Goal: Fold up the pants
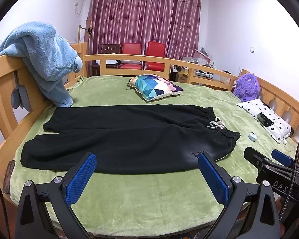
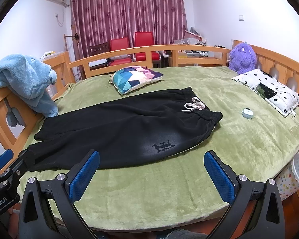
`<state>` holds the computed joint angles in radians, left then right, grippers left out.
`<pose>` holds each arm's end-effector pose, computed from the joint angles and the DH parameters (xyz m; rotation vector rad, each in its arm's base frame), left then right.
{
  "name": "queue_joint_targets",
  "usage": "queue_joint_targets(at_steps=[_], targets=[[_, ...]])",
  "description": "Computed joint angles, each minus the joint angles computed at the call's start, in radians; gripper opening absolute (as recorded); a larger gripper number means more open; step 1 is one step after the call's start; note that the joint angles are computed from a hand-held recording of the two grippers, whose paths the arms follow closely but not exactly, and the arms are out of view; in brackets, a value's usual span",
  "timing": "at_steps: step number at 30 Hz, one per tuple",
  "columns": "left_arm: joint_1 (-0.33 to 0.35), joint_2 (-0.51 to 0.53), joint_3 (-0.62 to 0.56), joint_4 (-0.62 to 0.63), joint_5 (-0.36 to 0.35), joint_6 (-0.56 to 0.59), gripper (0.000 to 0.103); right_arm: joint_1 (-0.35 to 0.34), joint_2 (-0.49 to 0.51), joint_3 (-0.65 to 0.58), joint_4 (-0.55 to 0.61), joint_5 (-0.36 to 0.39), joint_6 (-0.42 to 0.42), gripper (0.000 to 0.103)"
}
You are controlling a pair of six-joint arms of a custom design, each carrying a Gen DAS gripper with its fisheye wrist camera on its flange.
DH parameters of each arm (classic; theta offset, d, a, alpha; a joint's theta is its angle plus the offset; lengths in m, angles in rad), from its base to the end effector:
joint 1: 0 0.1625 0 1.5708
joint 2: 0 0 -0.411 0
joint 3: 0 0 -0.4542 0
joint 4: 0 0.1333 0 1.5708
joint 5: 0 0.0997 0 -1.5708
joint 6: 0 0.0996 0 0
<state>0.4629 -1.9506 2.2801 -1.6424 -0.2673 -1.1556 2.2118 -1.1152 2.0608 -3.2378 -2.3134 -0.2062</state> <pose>-0.2260 -0.3691 0.3464 0.1534 2.0482 -1.2989 0.3937 -0.4174 0.1740 0.6544 -2.2949 1.0679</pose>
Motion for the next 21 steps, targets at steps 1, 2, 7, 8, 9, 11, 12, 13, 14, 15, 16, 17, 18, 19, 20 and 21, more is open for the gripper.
queue_joint_targets(at_steps=[1, 2, 7, 8, 9, 11, 12, 13, 14, 15, 16, 17, 18, 19, 20, 21], targets=[[0.0, -0.001, -0.001, 0.005, -0.006, -0.005, 0.103, -0.001, -0.001, 0.0, 0.002, 0.003, 0.001, 0.103], [0.001, 0.0, -0.003, 0.009, -0.01, -0.01, 0.103, 0.0, 0.0, -0.001, 0.004, 0.0, 0.003, 0.103], [0.001, -0.007, -0.002, 0.0, -0.018, -0.005, 0.103, 0.002, 0.015, -0.006, -0.016, -0.012, -0.002, 0.103], [0.001, -0.008, -0.003, 0.003, -0.018, -0.007, 0.103, 0.003, 0.017, -0.007, -0.02, -0.013, -0.006, 0.103], [0.001, -0.008, -0.003, 0.002, -0.017, -0.005, 0.103, 0.003, 0.02, -0.009, -0.023, -0.013, -0.008, 0.103], [0.004, -0.012, -0.002, -0.006, -0.017, 0.006, 0.103, 0.003, 0.021, -0.009, -0.024, -0.013, -0.008, 0.103], [0.004, -0.012, -0.002, -0.01, -0.018, 0.007, 0.103, 0.002, 0.021, -0.008, -0.024, -0.009, -0.008, 0.103], [0.005, -0.013, 0.0, -0.023, -0.019, 0.015, 0.103, 0.001, 0.02, -0.009, -0.022, -0.004, -0.008, 0.103], [0.006, -0.018, 0.004, -0.043, -0.021, 0.028, 0.103, -0.001, 0.017, -0.008, -0.019, 0.01, -0.007, 0.103], [0.007, -0.02, 0.007, -0.064, -0.025, 0.038, 0.103, -0.004, 0.015, -0.007, -0.013, 0.022, -0.005, 0.103], [0.008, -0.029, 0.012, -0.073, -0.026, 0.046, 0.103, -0.005, 0.014, -0.007, -0.011, 0.03, -0.004, 0.103], [0.01, -0.035, 0.015, -0.082, -0.026, 0.054, 0.103, -0.006, 0.017, -0.005, -0.028, 0.037, -0.01, 0.103], [0.01, -0.038, 0.016, -0.079, -0.024, 0.052, 0.103, -0.005, 0.023, -0.004, -0.051, 0.035, -0.017, 0.103], [0.008, -0.04, 0.014, -0.057, -0.019, 0.034, 0.103, -0.004, 0.029, -0.003, -0.069, 0.029, -0.02, 0.103], [0.007, -0.048, 0.014, -0.04, -0.014, 0.029, 0.103, -0.003, 0.031, -0.001, -0.079, 0.023, -0.019, 0.103], [0.005, -0.048, 0.01, -0.008, -0.006, 0.005, 0.103, -0.004, 0.032, 0.004, -0.095, 0.033, -0.026, 0.103]])
